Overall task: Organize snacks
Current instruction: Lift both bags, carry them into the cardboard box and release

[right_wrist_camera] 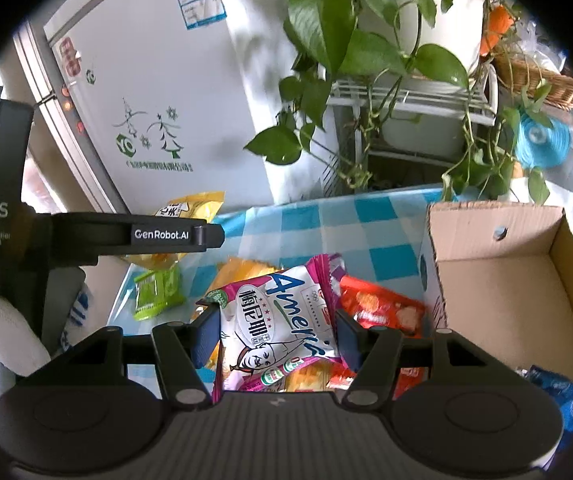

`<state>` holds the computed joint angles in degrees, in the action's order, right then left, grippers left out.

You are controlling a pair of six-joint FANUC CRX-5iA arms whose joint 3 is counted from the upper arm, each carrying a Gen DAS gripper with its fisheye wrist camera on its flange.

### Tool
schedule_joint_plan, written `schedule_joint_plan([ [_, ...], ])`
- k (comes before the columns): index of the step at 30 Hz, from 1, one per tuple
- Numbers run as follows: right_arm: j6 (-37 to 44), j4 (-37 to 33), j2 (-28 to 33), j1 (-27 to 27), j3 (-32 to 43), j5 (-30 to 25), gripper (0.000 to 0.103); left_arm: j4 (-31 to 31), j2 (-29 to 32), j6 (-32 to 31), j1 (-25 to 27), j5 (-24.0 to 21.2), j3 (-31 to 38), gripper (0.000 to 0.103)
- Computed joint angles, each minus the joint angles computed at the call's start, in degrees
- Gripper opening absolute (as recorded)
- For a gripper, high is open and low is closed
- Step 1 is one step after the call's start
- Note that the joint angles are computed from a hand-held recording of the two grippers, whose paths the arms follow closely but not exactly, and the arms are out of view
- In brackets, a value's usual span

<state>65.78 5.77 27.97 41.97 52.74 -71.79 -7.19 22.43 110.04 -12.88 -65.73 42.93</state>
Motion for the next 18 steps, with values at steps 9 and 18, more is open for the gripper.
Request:
schedule_joint_plan([
  [9,0.63,0.21,0.55,-1.71,1.18,1.22,0.067,-2.97,0.69,1.51,-1.59,0.67,1.86,0.057],
  [18,-6.81,3.61,-2.86,-3.92,-4.92,6.00,0.067,-1.29,1.91,1.04,-2.97,1.94,2.97,0.057],
])
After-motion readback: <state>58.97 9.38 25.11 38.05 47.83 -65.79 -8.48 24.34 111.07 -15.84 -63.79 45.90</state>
